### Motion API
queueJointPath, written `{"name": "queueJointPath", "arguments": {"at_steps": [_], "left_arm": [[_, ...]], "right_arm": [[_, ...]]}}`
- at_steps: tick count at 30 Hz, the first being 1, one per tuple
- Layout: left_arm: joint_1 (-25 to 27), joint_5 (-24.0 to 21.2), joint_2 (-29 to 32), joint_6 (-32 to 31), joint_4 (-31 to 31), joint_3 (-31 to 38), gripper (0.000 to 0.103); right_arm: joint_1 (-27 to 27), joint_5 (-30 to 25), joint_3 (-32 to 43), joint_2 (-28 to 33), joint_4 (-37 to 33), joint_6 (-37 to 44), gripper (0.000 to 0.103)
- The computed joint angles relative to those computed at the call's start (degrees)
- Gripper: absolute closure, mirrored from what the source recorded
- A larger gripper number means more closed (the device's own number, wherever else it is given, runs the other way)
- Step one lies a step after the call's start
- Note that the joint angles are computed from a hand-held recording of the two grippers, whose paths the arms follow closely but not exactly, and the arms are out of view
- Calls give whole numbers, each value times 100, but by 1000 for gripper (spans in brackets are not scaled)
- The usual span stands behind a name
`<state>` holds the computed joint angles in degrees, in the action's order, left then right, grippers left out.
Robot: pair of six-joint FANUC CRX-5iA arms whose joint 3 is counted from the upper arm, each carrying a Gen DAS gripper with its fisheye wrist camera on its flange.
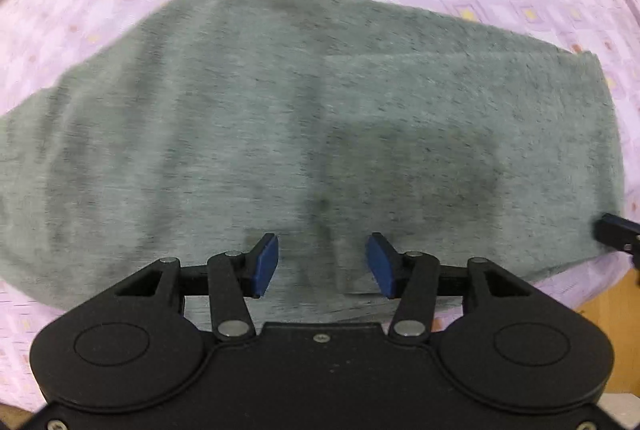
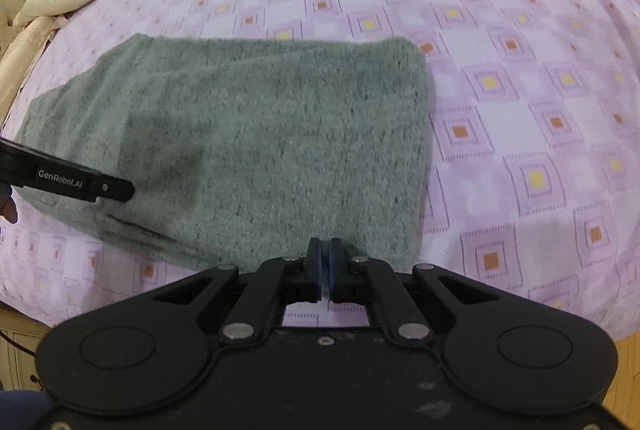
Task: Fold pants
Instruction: 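Press the folded grey sweatpants flat with both open grippers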
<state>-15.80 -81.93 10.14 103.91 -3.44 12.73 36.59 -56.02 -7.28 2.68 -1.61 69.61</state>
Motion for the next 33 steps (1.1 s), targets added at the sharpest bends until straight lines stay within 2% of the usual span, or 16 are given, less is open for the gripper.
{"name": "queueJointPath", "arguments": {"at_steps": [6,9,14,18,24,30,33], "left_arm": [[183,-246,-293,194,-332,83,46],[388,-221,-512,127,-367,-42,46],[909,0,-977,-278,-337,-545,46],[1732,321,-1329,-941,60,-1057,46],[3244,656,-1640,-2342,653,-1588,46],[4412,664,-1331,-3389,1089,-1694,45],[4855,340,-955,-4052,1704,-1734,43]], "right_arm": [[125,60,90,-138,121,-64,87],[291,175,76,-179,358,-70,77],[720,402,166,-63,802,-297,70],[1060,346,496,272,1005,-787,70],[1630,-18,1237,885,1306,-1987,70],[2105,-513,2133,1592,1393,-2502,70],[2330,-717,2496,1867,1516,-2720,70]]}}
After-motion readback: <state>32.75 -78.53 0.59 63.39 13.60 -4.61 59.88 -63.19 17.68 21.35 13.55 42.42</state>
